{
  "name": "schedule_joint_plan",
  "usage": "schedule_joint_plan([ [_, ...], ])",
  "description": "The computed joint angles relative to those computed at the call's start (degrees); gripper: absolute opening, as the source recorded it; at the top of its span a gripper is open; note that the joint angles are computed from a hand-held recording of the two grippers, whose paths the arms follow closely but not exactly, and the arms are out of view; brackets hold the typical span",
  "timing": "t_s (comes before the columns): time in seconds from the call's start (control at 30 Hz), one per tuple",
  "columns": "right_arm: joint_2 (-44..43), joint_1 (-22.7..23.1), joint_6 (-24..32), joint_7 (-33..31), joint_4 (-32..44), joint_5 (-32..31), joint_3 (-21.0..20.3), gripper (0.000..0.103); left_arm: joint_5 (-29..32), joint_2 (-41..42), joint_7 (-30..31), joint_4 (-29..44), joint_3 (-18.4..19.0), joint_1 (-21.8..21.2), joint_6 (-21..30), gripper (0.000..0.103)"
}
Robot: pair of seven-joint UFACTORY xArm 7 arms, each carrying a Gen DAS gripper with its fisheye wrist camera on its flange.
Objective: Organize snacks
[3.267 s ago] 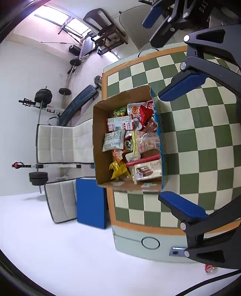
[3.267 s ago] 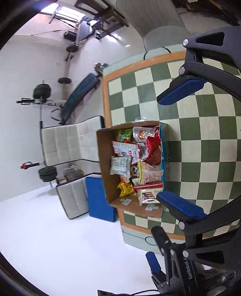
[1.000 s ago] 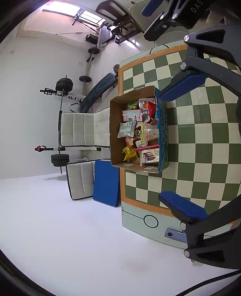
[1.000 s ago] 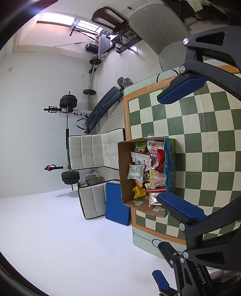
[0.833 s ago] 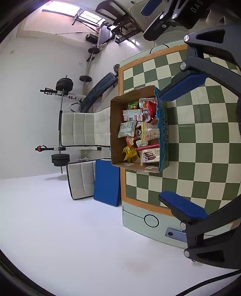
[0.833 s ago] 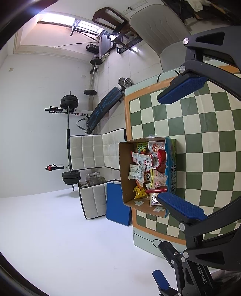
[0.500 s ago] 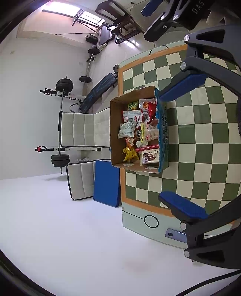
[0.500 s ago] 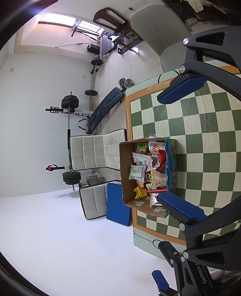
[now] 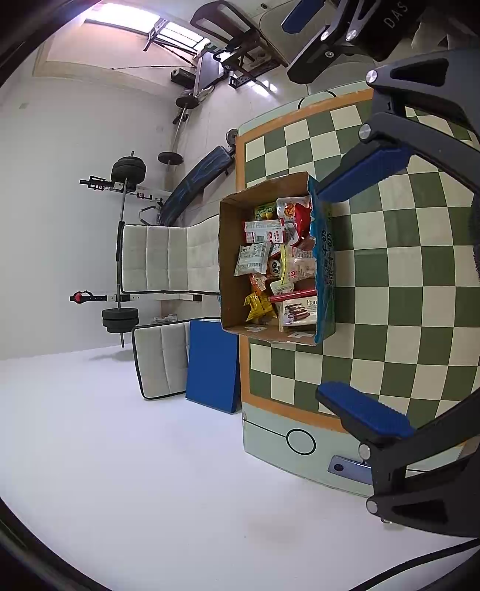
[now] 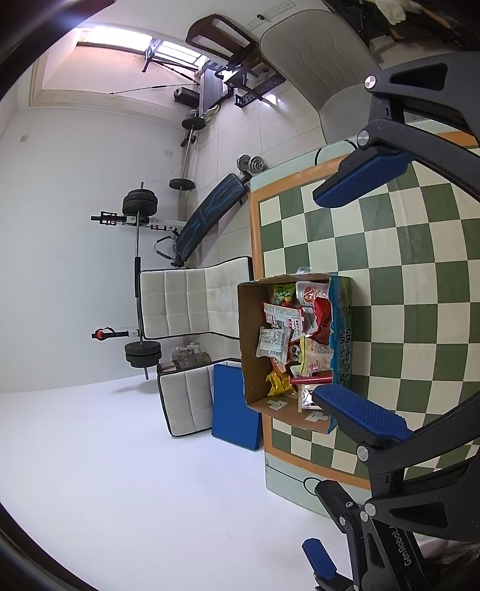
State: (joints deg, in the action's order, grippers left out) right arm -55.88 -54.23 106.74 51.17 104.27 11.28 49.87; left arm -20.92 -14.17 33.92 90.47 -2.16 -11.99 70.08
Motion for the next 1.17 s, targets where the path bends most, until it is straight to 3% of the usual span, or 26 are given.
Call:
schedule_joint_plan([
  [1.17, -0.26, -1.48, 0.80, -0.57, 1.62, 1.49, -0.11, 0.099, 0.31, -0.33, -1.27, 1.07, -0.15, 0.13, -0.04, 0.100],
])
